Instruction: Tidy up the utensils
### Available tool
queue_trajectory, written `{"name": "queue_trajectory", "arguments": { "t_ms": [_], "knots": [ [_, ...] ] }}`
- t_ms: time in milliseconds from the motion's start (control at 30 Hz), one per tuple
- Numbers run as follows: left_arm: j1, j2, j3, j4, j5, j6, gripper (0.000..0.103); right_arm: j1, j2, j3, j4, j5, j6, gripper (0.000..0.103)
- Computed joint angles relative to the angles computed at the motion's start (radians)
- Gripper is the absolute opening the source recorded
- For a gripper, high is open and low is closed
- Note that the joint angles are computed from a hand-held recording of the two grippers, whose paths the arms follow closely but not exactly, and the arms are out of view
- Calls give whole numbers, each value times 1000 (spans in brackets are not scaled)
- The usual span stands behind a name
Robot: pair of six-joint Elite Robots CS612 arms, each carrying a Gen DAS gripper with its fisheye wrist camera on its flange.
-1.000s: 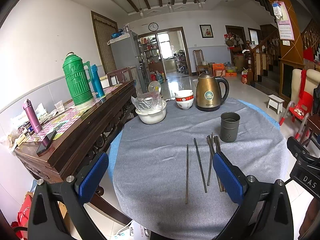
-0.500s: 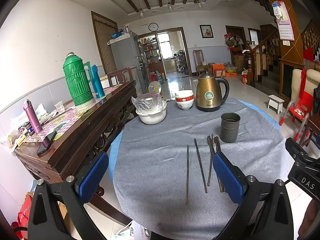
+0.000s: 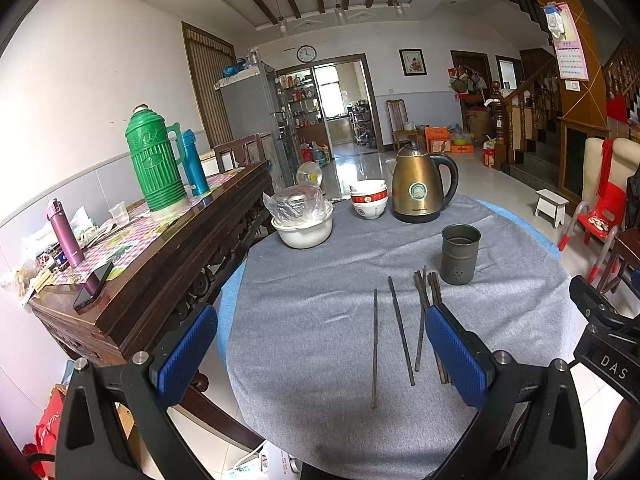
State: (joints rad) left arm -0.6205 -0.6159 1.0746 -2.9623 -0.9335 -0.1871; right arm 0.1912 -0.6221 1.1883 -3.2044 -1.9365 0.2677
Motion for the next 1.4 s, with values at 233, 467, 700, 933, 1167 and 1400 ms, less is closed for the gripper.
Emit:
{"name": "queue_trajectory", "arguments": {
  "t_ms": [233, 467, 700, 933, 1167, 1400],
  "knots": [
    [0, -1, 0, 2, -1, -1, 103, 1, 7, -11, 9, 2, -1, 103],
    [2, 2, -4, 10, -4, -6, 103, -4, -7, 2, 32, 21, 15, 103],
    [5, 10, -15, 28, -18, -21, 103, -3, -20, -1, 125, 15, -6, 103],
    [13, 33, -59, 79, -49, -47, 103, -5, -10, -22, 158, 11, -39, 103],
    [62, 99, -192, 285, -145, -144, 103, -47, 42, -102, 151, 224, -57, 103],
    [121, 215, -401, 541, -231, -264, 103, -82, 204, -392, 344, 438, -111, 67]
  ]
}}
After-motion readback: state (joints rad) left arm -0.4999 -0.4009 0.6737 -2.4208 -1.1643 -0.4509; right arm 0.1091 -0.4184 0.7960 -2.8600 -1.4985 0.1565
